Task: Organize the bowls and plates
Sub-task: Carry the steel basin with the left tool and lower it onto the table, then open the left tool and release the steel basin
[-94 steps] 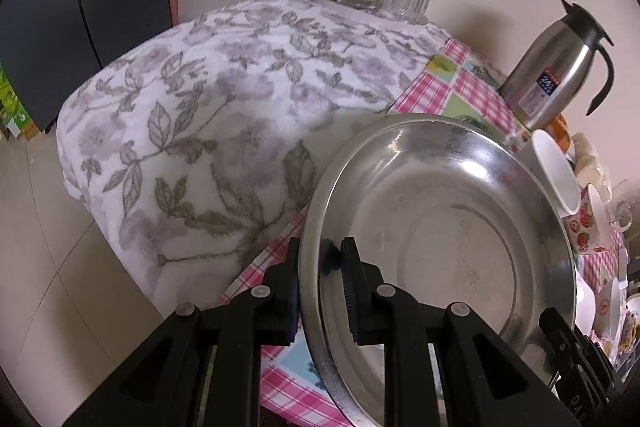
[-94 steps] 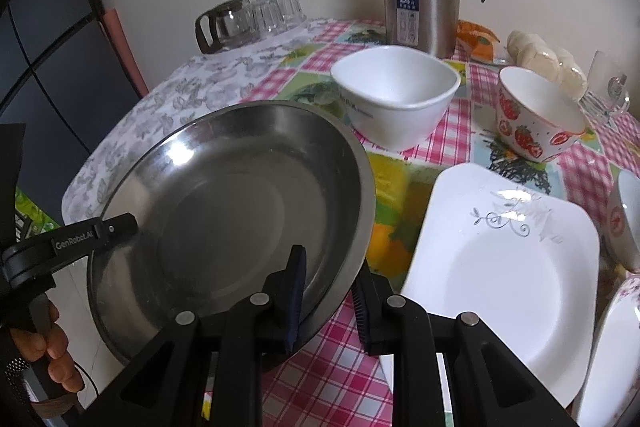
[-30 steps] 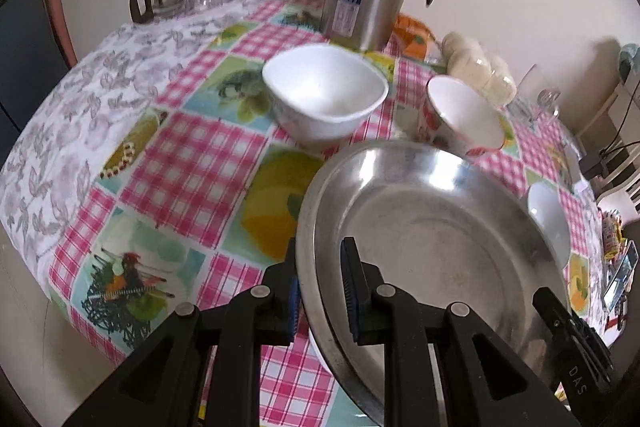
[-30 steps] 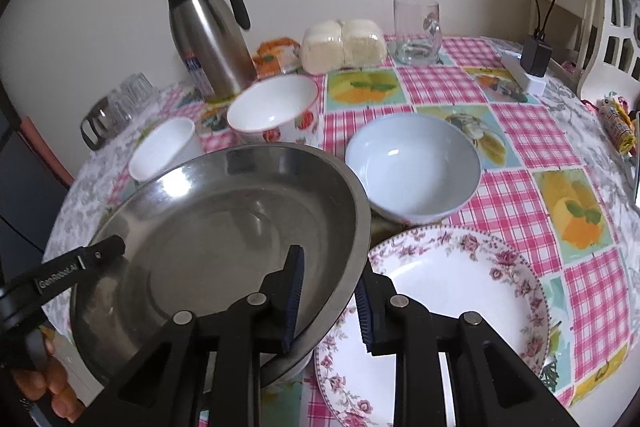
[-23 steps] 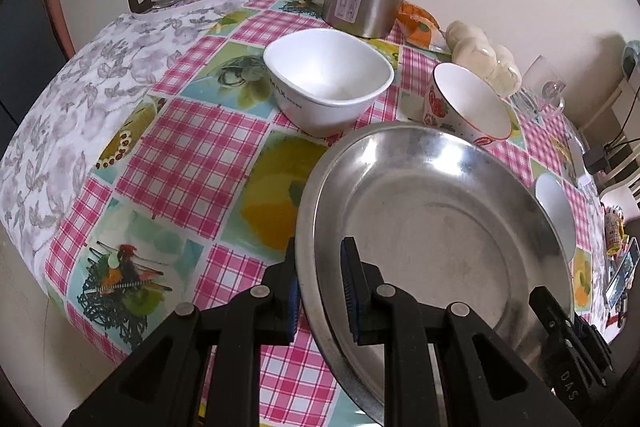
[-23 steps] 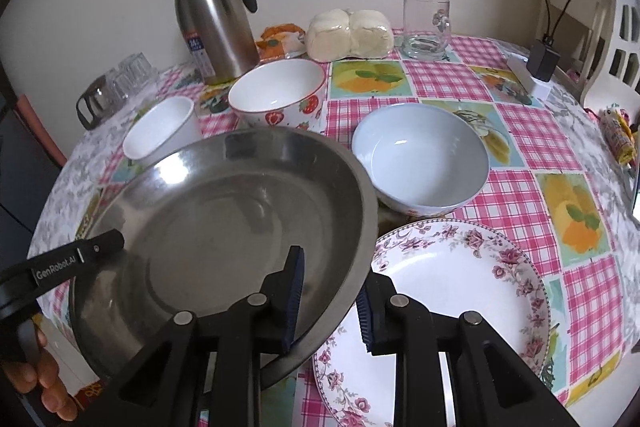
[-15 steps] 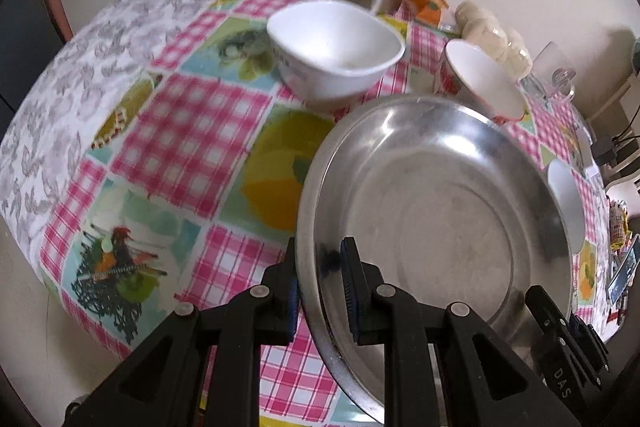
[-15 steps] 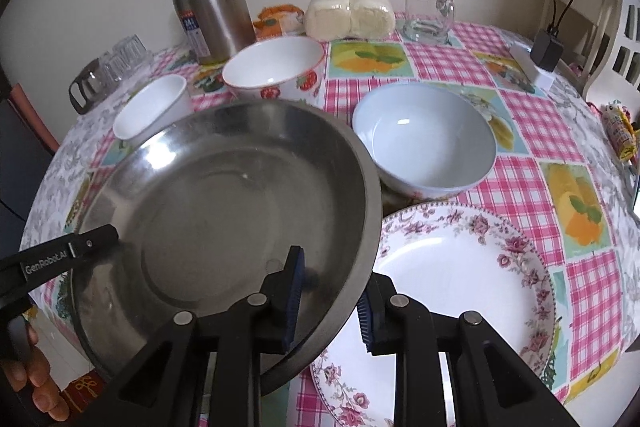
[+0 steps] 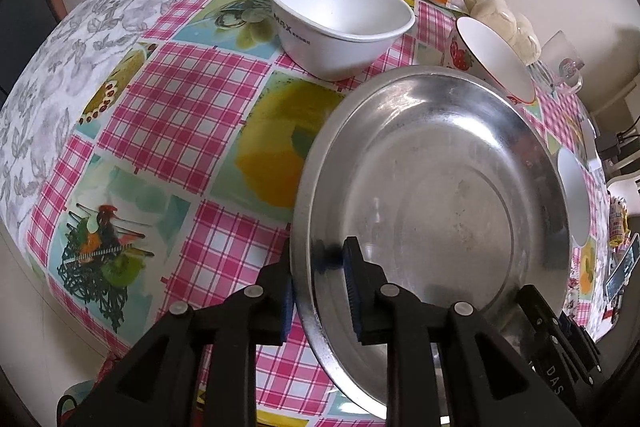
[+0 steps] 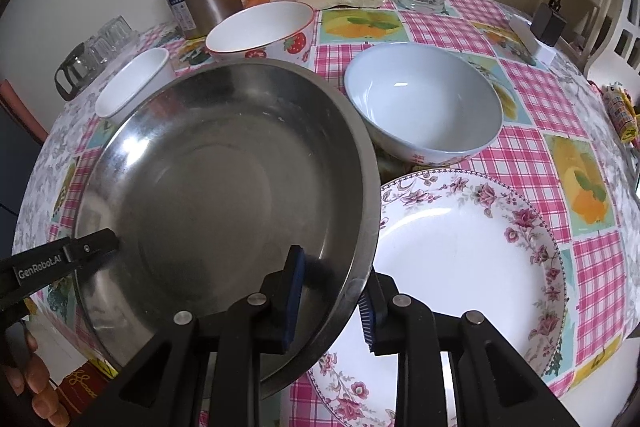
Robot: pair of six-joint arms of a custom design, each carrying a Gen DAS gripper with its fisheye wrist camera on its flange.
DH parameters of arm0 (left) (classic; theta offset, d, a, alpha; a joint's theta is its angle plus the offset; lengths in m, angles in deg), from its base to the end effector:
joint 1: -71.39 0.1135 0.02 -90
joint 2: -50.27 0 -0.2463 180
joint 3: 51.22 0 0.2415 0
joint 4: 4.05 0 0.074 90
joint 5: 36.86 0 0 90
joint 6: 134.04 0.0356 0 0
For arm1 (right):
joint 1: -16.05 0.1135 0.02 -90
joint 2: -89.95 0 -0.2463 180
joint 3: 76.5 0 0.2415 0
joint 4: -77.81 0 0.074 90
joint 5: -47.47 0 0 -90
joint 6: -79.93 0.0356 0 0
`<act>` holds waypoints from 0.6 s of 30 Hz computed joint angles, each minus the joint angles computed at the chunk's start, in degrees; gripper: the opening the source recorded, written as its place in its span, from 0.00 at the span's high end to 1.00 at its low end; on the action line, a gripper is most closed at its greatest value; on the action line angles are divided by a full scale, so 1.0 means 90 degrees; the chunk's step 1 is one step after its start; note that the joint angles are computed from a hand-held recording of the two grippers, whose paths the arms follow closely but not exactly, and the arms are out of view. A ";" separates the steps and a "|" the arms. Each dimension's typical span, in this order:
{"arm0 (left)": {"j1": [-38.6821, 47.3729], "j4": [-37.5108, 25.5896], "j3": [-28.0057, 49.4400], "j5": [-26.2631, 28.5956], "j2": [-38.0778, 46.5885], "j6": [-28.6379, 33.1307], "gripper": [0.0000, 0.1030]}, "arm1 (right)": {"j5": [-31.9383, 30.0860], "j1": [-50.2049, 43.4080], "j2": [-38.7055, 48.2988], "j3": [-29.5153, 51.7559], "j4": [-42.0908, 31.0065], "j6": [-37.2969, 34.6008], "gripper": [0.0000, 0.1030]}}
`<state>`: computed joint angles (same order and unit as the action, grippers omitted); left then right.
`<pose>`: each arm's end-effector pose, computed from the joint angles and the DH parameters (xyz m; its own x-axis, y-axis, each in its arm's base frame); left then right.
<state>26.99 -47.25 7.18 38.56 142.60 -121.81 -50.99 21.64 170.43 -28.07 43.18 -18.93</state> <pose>0.1881 -0.1717 0.1191 -0.7702 -0.5696 -0.2870 -0.5458 0.8214 -0.1657 0.2256 0.0273 0.1280 -0.8793 -0.2391 -0.4120 -0.2932 0.9533 0.0725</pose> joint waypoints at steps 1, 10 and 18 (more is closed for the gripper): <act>-0.0002 0.0006 0.0006 -0.0001 0.0011 -0.0010 0.78 | 0.0001 0.0002 0.0005 0.0009 -0.0005 0.0002 0.73; -0.0044 -0.0294 0.0036 -0.0265 -0.0138 -0.0117 0.77 | -0.0014 -0.0011 -0.0032 0.0022 -0.0027 0.0041 0.73; -0.0124 -0.0612 0.0073 -0.0633 -0.0373 -0.0284 0.68 | -0.0165 -0.0212 -0.0251 0.0013 -0.0029 0.0153 0.73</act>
<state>25.87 -52.75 7.84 32.86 139.24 -124.37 -52.47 19.74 168.17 -27.96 42.91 -17.55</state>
